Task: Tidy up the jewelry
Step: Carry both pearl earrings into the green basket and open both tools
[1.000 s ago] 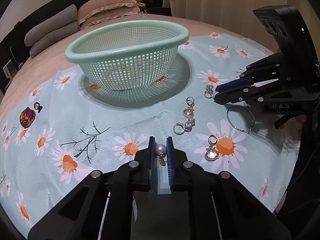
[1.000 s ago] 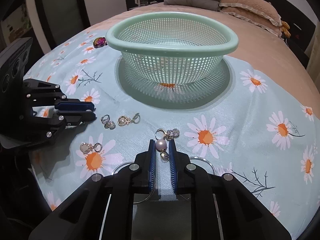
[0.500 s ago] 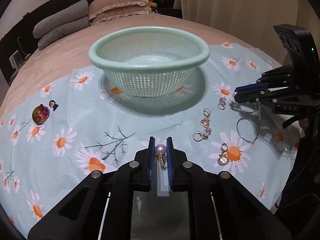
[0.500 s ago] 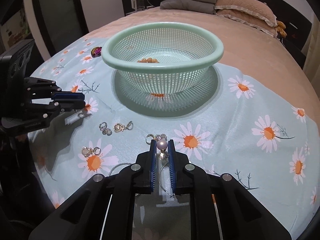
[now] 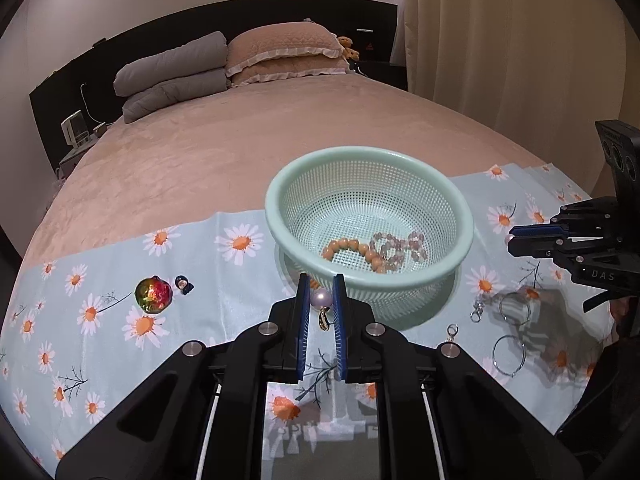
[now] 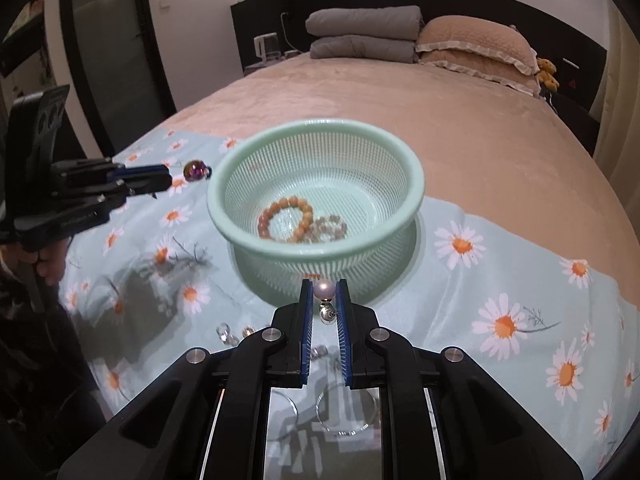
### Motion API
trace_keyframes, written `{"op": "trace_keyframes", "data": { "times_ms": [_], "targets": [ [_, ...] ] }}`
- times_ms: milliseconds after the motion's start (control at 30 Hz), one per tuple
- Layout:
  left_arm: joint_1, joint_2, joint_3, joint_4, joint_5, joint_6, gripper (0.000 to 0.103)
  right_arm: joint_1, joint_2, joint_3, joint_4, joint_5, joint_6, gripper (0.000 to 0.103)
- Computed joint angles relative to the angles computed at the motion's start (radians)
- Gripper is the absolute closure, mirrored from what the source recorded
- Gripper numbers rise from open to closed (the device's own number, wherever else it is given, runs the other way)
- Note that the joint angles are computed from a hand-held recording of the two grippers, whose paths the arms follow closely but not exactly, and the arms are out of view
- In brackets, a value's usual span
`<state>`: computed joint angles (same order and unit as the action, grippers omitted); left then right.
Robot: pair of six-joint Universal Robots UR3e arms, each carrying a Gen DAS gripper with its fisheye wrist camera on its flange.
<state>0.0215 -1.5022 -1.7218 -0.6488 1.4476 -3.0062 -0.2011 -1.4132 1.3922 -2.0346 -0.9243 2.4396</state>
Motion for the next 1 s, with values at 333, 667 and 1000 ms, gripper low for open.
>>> {"op": "trace_keyframes", "data": {
  "times_ms": [333,667,1000],
  "targets": [
    [-0.063,-0.174,0.203,-0.011,0.021,-0.07,0.091,0.065,0.176,-0.186,-0.059,0.02,0.192,0.092],
    [-0.123,-0.312,0.307,-0.012,0.058,-0.129,0.091,0.141,0.295,-0.27,-0.107,-0.045,0.286,0.092],
    [-0.115,-0.319,0.318,-0.043,0.061,-0.115,0.091,0.131,0.296,-0.274,-0.107,-0.047,0.295,0.092]
  ]
}}
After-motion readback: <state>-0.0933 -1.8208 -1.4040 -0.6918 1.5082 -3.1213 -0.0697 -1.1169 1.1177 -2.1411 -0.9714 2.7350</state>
